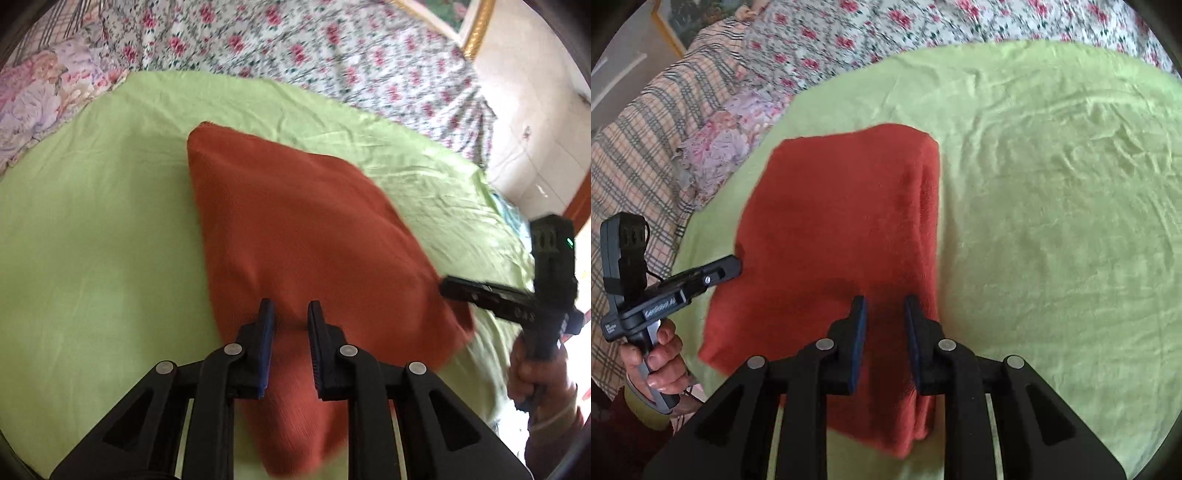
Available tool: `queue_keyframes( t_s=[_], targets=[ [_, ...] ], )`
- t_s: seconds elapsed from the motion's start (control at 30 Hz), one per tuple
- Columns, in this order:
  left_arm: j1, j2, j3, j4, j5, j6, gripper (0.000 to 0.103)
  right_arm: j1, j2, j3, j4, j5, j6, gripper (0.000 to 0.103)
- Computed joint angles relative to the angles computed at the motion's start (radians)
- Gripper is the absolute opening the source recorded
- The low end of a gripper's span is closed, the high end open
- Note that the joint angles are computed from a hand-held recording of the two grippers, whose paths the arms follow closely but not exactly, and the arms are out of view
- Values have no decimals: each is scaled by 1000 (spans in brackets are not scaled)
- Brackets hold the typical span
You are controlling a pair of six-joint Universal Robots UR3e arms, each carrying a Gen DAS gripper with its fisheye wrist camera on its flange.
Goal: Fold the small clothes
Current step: 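Open both grippers and withdraw from the folded sweater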
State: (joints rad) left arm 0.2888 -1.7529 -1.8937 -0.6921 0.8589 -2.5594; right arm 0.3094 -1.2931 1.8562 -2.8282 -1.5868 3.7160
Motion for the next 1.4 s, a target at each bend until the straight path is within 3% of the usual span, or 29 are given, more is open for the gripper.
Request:
queue_keyframes(
  t_s=[0.1,0.2,0.33,0.63,0.77,0.97,1.03,1.13,1.2,1.27,1.4],
  targets=[
    [73,143,-136,-117,-57,141,20,38,-49,36,-1,-17,-9,23],
    [80,187,-254,-57,13,170,20,65,-63,64,17,-30,-9,23],
    [103,208,-344,25,5,144,20,100,-31,103,-28,-75,-5,22],
    [54,242,-420,183,78,26,24,133,-14,131,-104,-127,35,22],
    [61,299,-429,104,84,68,39,163,-22,128,-91,-158,69,22],
    [86,391,-427,-38,100,107,44,191,-90,137,4,-179,114,24],
    [93,418,-424,-80,110,120,46,218,-107,111,99,-221,144,32],
    [104,484,-455,-83,149,125,57,247,-155,158,81,-228,191,35],
    [120,522,-471,-92,168,138,64,277,-174,179,60,-246,233,48],
    [141,561,-480,-120,175,156,71,314,-174,182,45,-274,276,72],
    [200,660,-501,-181,181,190,80,372,-142,162,16,-300,316,87]
  ],
)
